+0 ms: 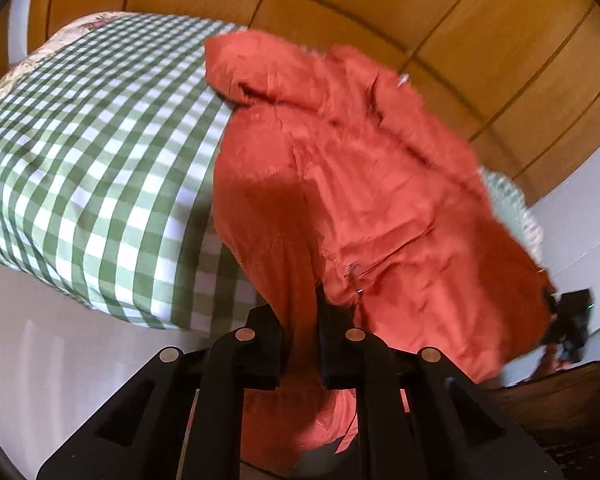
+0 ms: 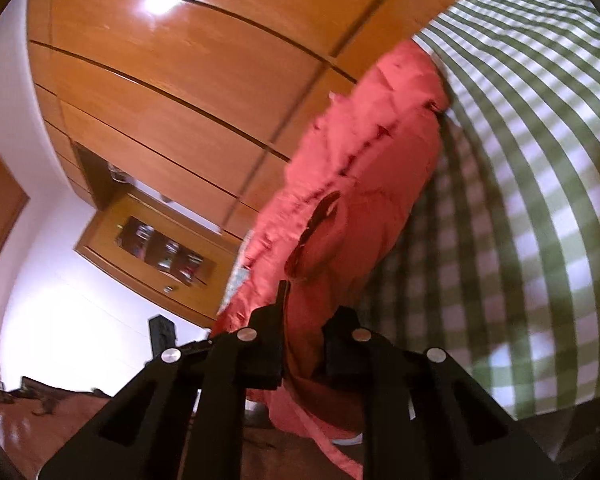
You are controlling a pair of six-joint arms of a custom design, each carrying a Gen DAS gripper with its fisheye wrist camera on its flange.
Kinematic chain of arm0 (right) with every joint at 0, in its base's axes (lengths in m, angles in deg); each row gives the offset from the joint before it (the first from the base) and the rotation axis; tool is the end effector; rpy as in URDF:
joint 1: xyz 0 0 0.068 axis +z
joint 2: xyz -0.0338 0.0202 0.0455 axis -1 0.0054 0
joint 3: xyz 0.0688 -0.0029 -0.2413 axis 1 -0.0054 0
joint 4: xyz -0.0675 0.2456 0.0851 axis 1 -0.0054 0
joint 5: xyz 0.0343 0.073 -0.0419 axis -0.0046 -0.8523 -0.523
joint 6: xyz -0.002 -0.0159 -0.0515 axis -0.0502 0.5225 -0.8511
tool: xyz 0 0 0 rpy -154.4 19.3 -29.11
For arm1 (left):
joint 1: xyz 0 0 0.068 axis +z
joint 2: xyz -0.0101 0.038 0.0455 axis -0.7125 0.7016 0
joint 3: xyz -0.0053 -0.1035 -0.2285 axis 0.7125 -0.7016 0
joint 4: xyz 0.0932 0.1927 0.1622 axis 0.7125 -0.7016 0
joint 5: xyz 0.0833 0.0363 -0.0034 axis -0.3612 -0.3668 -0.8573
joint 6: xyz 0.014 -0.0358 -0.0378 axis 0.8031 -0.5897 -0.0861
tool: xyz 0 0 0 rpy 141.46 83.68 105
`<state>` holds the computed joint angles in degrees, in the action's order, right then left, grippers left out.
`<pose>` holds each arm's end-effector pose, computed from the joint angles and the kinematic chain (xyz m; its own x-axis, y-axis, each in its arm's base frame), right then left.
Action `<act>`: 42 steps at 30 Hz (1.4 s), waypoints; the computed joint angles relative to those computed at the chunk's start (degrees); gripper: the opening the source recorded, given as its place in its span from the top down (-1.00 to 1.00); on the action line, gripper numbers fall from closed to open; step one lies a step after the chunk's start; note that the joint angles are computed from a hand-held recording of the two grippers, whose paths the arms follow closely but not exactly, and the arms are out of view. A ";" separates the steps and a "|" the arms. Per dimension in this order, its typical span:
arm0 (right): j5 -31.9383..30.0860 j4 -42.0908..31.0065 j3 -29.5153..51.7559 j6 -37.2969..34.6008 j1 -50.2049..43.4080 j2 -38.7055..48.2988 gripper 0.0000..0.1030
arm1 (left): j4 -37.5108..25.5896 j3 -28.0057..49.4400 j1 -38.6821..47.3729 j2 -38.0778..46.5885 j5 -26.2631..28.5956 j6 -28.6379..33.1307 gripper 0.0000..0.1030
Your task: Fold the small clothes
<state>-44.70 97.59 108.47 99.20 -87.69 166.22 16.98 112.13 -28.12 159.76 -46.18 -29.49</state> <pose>0.2595 0.0355 0.1552 -0.7290 0.4359 -0.5278 -0.3085 0.4791 0.8218 0.3107 0.0759 0.2232 -0.8360 -0.1839 -0.5170 0.0831 0.8889 -0.4505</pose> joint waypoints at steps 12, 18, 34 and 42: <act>-6.13 19.42 -8.18 18.61 -1.07 -8.45 0.80 | -8.35 1.11 7.65 -8.84 18.18 1.51 0.89; -5.67 38.39 -5.70 30.59 -2.51 2.10 0.81 | -3.23 7.58 10.20 -2.38 24.29 -9.64 0.89; 7.41 12.10 48.91 27.12 -0.96 39.78 0.81 | 0.31 63.83 -1.72 43.95 9.33 -26.86 0.89; 17.88 -6.87 66.44 22.29 -0.21 53.30 0.71 | -6.77 88.42 -4.22 62.68 -5.52 -26.06 0.80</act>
